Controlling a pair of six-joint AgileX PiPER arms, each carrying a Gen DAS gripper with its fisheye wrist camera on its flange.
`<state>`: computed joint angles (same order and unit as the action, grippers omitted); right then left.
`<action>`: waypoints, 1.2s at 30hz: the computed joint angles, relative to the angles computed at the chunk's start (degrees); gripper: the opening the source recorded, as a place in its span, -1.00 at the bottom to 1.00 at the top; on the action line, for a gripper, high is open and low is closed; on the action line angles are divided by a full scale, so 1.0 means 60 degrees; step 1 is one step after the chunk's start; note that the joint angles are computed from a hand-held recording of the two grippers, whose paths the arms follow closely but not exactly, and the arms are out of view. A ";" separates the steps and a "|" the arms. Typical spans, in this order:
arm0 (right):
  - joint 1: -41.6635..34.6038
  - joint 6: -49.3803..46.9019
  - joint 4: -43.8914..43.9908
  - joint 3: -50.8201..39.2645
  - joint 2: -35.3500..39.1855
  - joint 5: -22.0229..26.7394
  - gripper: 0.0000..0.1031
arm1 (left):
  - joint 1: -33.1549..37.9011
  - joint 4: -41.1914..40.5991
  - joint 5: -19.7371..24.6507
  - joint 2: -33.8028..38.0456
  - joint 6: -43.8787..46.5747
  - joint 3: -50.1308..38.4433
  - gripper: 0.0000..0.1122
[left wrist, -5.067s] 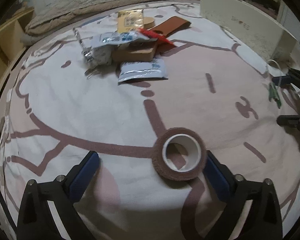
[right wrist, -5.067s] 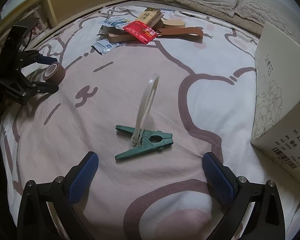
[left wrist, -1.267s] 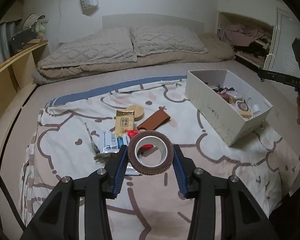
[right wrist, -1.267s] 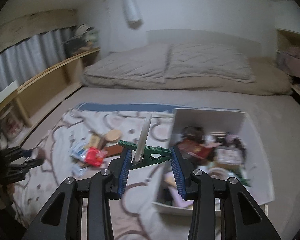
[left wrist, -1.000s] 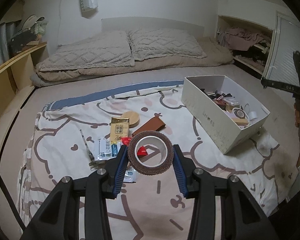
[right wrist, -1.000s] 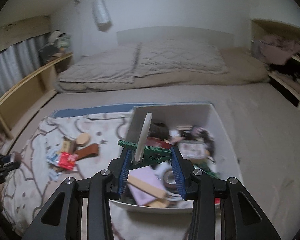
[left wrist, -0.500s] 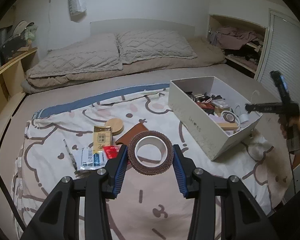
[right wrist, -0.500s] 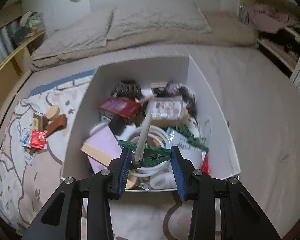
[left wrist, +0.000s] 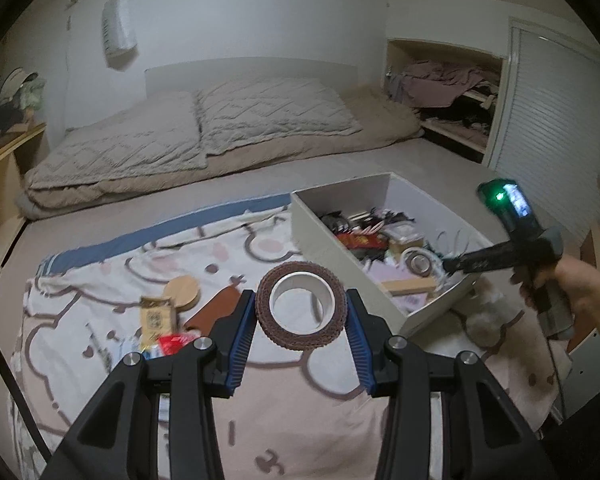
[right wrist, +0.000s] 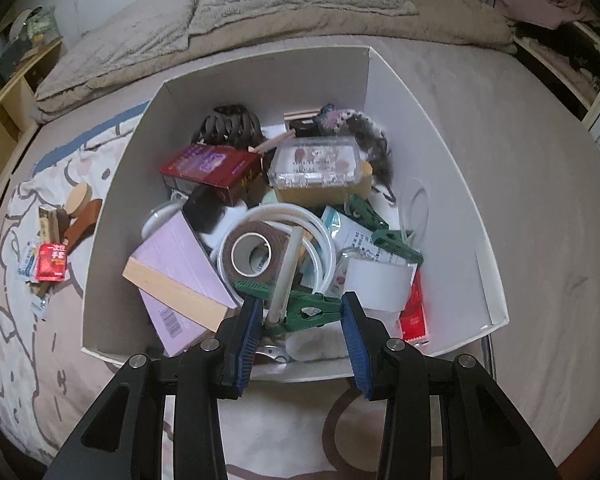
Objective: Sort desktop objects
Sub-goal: 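Lower the clothespin into the shoebox and open the right tool while the left tool carries the tape roll, then lower the brown tape roll into the shoebox and open the left tool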
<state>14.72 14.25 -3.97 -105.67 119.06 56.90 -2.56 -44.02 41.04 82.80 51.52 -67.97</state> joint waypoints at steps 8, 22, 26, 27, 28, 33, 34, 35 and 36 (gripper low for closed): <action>-0.0120 0.0054 0.0237 0.0174 -0.0191 0.0016 -0.20 | -0.1210 0.0691 -0.0237 0.0606 -0.1276 -0.1354 -0.22; -0.0358 0.0108 0.0308 0.1886 -0.2110 -0.1802 -0.20 | -0.3511 0.1574 -0.0750 0.2798 -0.3957 -0.3868 -0.22; -0.0573 -0.0289 0.0738 0.2274 -0.2405 -0.2147 -0.20 | -0.3733 0.1427 -0.0804 0.3327 -0.4079 -0.4094 -0.22; -0.0647 -0.0441 0.0943 0.2333 -0.2438 -0.2205 -0.20 | -0.3784 0.1402 -0.0769 0.3542 -0.4137 -0.4217 -0.22; -0.0714 -0.0594 0.1138 0.2380 -0.2453 -0.2254 -0.20 | -0.3812 0.1420 -0.0656 0.3733 -0.4209 -0.4379 -0.22; -0.0871 -0.0999 0.1491 0.2477 -0.2373 -0.2408 -0.20 | -0.4058 0.1939 -0.0512 0.4546 -0.4731 -0.4873 -0.22; -0.0909 -0.1033 0.1546 0.2459 -0.2312 -0.2417 -0.20 | -0.4107 0.2056 -0.0436 0.4745 -0.4853 -0.5031 -0.22; -0.0950 -0.1076 0.1609 0.2431 -0.2272 -0.2399 -0.20 | -0.4121 0.2080 -0.0395 0.4864 -0.4878 -0.5108 -0.22; -0.0998 -0.1117 0.1678 0.2392 -0.2205 -0.2369 -0.20 | -0.4173 0.2132 -0.0346 0.5043 -0.4956 -0.5254 -0.22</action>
